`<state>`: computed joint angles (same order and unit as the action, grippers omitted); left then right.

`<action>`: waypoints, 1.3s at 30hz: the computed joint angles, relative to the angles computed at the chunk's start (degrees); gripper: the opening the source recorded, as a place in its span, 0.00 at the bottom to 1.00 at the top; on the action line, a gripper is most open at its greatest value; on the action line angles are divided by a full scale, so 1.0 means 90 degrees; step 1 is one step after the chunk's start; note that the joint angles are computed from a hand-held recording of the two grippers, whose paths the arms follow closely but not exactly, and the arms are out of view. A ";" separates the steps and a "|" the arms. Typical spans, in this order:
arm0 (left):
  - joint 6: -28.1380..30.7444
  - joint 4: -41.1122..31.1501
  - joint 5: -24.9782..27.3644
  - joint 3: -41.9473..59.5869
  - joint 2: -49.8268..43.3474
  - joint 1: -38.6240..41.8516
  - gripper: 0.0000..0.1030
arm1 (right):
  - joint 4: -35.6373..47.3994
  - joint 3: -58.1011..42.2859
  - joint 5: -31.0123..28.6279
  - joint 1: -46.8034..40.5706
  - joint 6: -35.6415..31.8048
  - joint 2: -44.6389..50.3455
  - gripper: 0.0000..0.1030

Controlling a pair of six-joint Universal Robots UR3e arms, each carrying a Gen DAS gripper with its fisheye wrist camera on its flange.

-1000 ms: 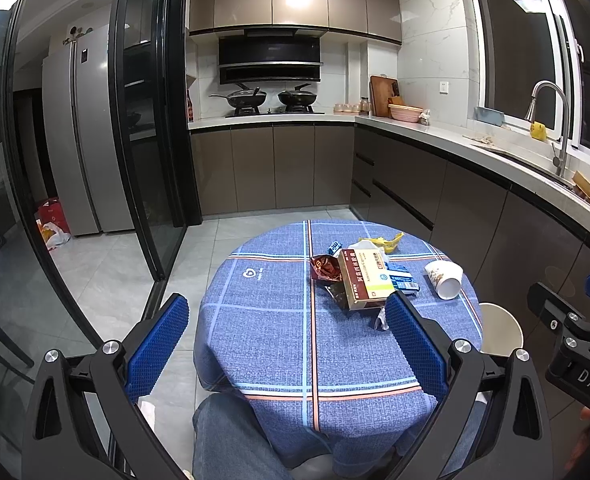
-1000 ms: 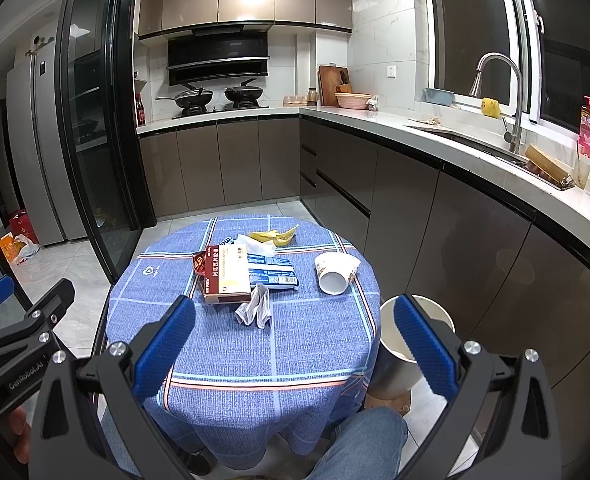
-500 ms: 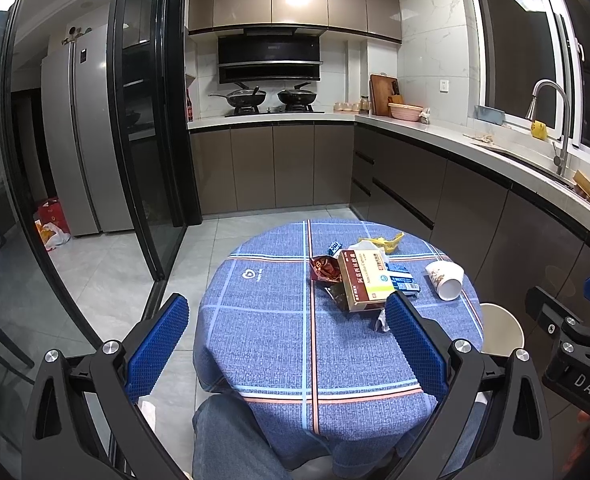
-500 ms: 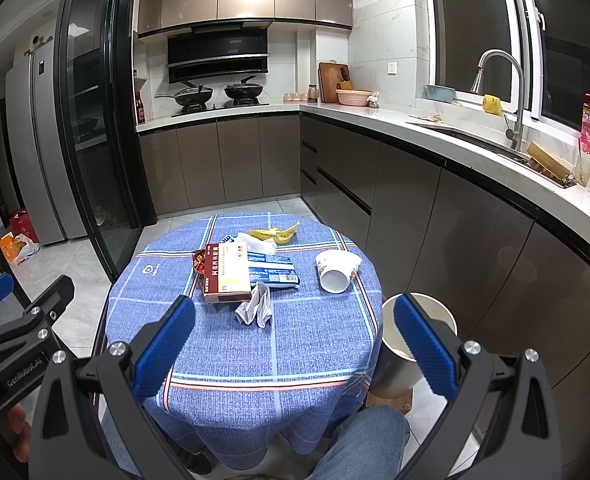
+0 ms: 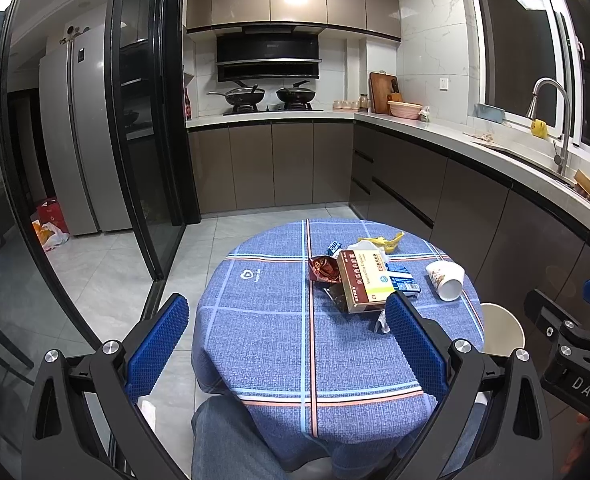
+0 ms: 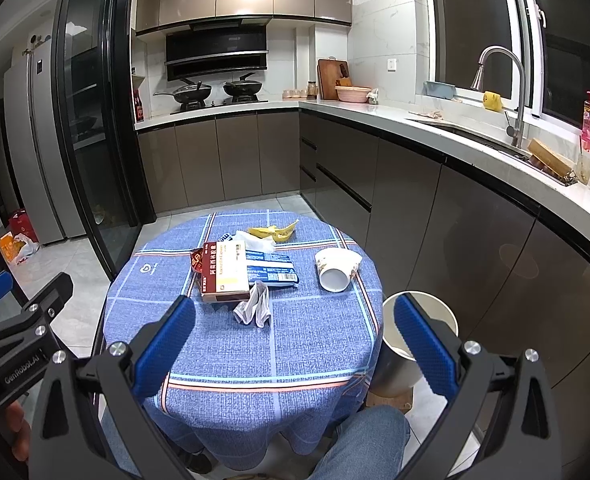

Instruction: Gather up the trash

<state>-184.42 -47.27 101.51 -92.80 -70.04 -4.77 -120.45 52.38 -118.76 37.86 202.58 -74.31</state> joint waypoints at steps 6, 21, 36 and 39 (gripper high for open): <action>0.0032 -0.0030 -0.0079 0.0128 -0.0146 0.0065 0.92 | 0.0133 -0.0220 0.0068 -0.0048 -0.0008 0.0140 0.97; 0.0245 -0.0003 -0.0752 0.0370 -0.0742 0.0524 0.92 | -0.0234 -0.0146 0.0955 -0.0619 -0.0451 0.0362 0.97; 0.0469 -0.0907 -0.2688 0.2545 -0.3852 0.1140 0.92 | -0.0542 -0.1024 0.3303 -0.2547 -0.1573 0.2362 0.97; 0.0254 -0.1423 -0.2604 0.3731 -0.4805 0.0929 0.92 | -0.0045 -0.2240 0.3151 -0.2652 -0.1633 0.3190 0.97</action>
